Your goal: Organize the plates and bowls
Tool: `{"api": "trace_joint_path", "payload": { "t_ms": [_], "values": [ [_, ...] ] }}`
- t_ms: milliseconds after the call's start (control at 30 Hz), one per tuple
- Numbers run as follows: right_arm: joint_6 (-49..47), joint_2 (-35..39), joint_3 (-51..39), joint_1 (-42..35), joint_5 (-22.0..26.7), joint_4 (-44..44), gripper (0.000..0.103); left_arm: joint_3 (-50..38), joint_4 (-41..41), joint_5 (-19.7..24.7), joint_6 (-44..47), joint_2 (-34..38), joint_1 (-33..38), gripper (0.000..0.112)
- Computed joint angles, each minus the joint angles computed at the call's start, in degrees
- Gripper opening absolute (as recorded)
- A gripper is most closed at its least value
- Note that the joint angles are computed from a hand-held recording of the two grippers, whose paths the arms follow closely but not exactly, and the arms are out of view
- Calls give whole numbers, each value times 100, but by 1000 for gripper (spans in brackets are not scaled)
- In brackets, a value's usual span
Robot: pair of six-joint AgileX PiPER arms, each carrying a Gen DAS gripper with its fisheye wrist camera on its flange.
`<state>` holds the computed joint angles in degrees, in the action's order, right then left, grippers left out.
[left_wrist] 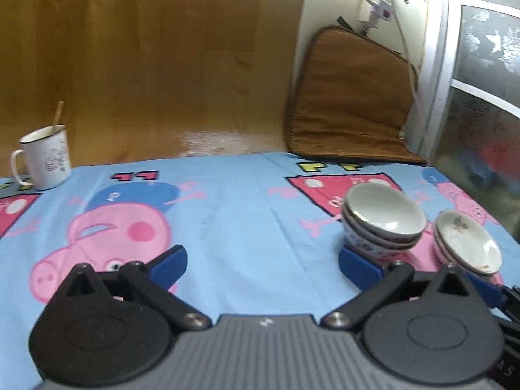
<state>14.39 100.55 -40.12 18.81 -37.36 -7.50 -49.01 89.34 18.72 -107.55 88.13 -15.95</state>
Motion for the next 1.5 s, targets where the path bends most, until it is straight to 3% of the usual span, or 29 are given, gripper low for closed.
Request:
{"api": "trace_joint_path", "payload": {
  "t_ms": [100, 233, 433, 633, 833, 933, 1100, 1167, 1333, 1500],
  "values": [
    [148, -31, 51, -10, 17, -132, 54, -63, -830, 172, 761, -18, -80, 103],
    [62, -93, 239, 29, -223, -36, 66, -31, -1249, 170, 1052, -32, -135, 103],
    [456, -93, 292, -80, -234, -302, 74, -106, -1917, 437, 1653, 81, -303, 103],
    [1366, -82, 296, -404, -357, -1096, 90, -157, -1894, 803, 1523, 145, -489, 103],
    [1438, -29, 377, -520, -602, -1211, 96, -183, -1206, 1493, 916, 351, -890, 103],
    [1097, 3, 558, -428, -910, -677, 101, -220, -1587, 1088, 1338, 343, -724, 103],
    [648, 162, 928, -225, -1876, 385, 103, -224, -1179, 1635, 852, 445, -1008, 103],
    [688, 216, 978, -230, -2046, 496, 103, -221, -1064, 1784, 799, 427, -1123, 103],
    [938, 141, 894, -418, -1734, 131, 103, -352, -1063, 2406, 943, 479, -1541, 103],
    [998, 82, 795, -480, -1388, 63, 103, -364, -1209, 2218, 1100, 394, -1618, 103]
  ]
}}
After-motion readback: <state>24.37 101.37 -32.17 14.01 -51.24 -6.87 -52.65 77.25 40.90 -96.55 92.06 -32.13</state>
